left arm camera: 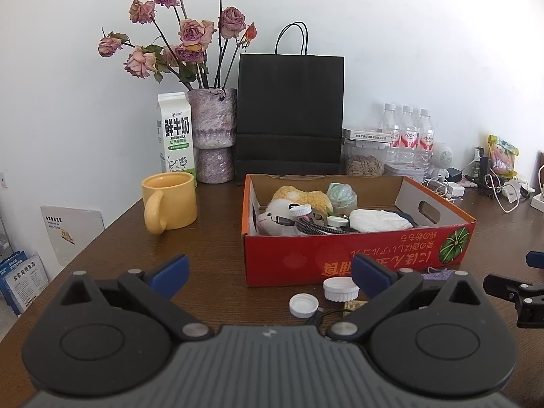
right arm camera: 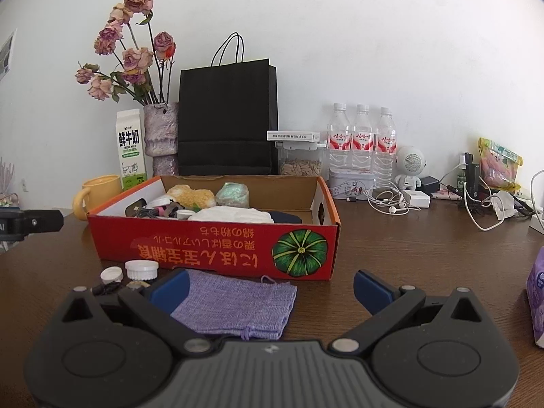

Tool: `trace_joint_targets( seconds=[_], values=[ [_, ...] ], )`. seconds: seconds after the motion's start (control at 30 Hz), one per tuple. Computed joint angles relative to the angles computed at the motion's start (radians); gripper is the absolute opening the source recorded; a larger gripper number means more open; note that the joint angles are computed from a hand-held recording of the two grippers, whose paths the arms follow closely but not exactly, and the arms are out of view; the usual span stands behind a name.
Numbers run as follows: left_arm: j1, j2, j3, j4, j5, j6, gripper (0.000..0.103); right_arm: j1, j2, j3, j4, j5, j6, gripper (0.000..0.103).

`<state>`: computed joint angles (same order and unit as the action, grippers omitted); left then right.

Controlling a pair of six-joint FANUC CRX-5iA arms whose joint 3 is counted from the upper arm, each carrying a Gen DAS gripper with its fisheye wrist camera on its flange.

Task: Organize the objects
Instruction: 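Withdraw both open tools from the box toward the purple bag, then grasp the purple cloth bag with the right tool and lift it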

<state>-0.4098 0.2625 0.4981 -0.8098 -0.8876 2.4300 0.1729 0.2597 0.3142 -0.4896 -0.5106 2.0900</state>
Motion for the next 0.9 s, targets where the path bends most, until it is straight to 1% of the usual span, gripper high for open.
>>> trace_joint_targets(
  seconds=[0.2,0.4,0.57,0.7,0.77,0.83,0.87,0.9],
  values=[
    [0.006,-0.024,-0.032,0.020,-0.026,-0.012,0.103,0.006,0.005,-0.001,0.065,-0.074,-0.038,0.103],
    [0.018,-0.030,-0.044,0.048,-0.053,-0.019,0.103,0.012,0.042,0.052,0.097,-0.149,-0.056,0.103],
    [0.020,-0.031,-0.045,0.051,-0.075,-0.019,0.103,0.034,0.123,0.167,0.137,-0.238,-0.081,0.103],
    [0.024,-0.036,-0.052,0.054,-0.087,-0.014,0.103,0.056,0.210,0.282,0.173,-0.299,-0.133,0.103],
    [0.025,-0.035,-0.052,0.055,-0.097,-0.014,0.103,0.064,0.259,0.348,0.184,-0.346,-0.162,0.103],
    [0.027,-0.033,-0.050,0.055,-0.106,-0.016,0.103,0.077,0.298,0.392,0.225,-0.380,-0.206,0.103],
    [0.027,-0.031,-0.047,0.055,-0.111,-0.017,0.103,0.082,0.301,0.387,0.234,-0.364,-0.211,0.103],
    [0.028,-0.027,-0.043,0.055,-0.116,-0.018,0.103,0.082,0.308,0.397,0.230,-0.367,-0.207,0.103]
  ],
)
